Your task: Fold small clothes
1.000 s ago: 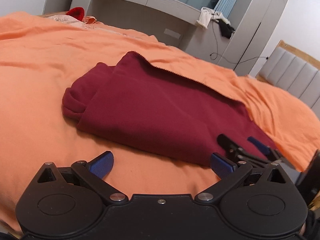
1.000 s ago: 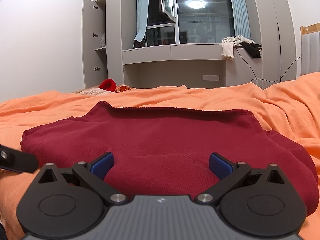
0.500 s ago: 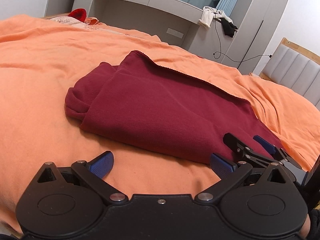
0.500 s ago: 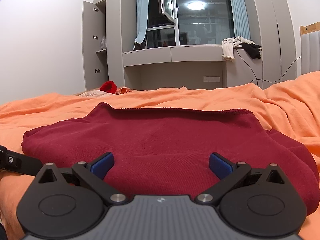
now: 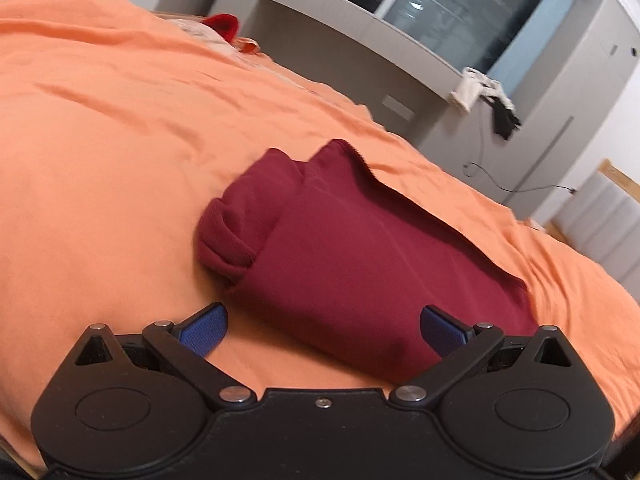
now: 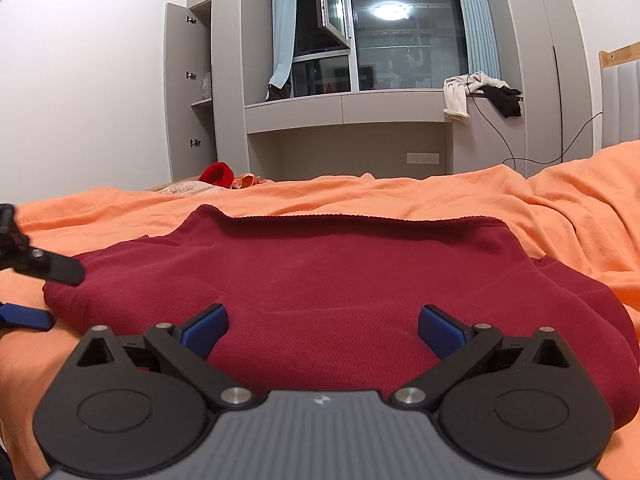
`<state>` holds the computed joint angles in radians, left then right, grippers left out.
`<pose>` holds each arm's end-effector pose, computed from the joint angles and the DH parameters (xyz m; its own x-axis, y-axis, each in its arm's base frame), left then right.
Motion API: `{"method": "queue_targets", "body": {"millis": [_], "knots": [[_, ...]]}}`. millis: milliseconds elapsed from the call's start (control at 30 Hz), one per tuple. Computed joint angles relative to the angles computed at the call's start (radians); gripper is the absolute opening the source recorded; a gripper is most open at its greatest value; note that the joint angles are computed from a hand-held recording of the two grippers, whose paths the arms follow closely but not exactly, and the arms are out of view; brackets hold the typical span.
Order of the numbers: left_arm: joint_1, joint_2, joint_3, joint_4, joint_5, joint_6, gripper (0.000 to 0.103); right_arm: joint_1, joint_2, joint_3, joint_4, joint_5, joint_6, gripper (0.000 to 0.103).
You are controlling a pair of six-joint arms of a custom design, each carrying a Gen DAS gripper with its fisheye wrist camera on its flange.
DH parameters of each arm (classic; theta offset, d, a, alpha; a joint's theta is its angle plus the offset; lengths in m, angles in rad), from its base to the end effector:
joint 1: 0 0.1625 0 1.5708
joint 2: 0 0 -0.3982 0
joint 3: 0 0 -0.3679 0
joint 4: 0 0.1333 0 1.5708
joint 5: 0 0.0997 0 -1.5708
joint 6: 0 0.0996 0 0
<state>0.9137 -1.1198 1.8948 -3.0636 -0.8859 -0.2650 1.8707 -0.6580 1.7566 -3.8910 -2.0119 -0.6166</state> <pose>-0.1880 -0.5651 0.2709 -0.9576 -0.0176 -0.2876 0.2169 0.6132 -0.7596 0.2643 -0.5475 0.1412 -0.7431 -0.0943 0.6625 -0.6506 0.3338 -0.6821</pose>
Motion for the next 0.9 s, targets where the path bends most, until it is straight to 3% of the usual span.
{"method": "queue_targets", "body": {"millis": [233,333,400,500,767,900], "knots": [[-0.017,0.104,-0.103,0.012,0.141,0.0,0.099,0.017,0.012,-0.018,0.015,-0.045,-0.019,0.103],[-0.027,0.13,-0.116,-0.037,0.198,-0.009,0.078,0.014,-0.002,-0.002,0.03,-0.034,-0.023,0.103],[-0.028,0.14,-0.128,-0.046,0.215,-0.018,0.055,0.011,-0.024,0.015,0.06,-0.021,-0.02,0.103],[-0.032,0.148,-0.142,-0.047,0.219,-0.015,0.035,0.007,-0.064,0.043,0.108,-0.003,-0.009,0.103],[-0.091,0.212,-0.228,-0.135,0.215,0.234,0.024,0.019,-0.156,0.111,0.166,-0.004,0.01,0.103],[-0.133,0.25,-0.303,-0.144,0.16,0.366,0.023,0.03,-0.182,0.128,0.061,-0.055,-0.04,0.103]]}}
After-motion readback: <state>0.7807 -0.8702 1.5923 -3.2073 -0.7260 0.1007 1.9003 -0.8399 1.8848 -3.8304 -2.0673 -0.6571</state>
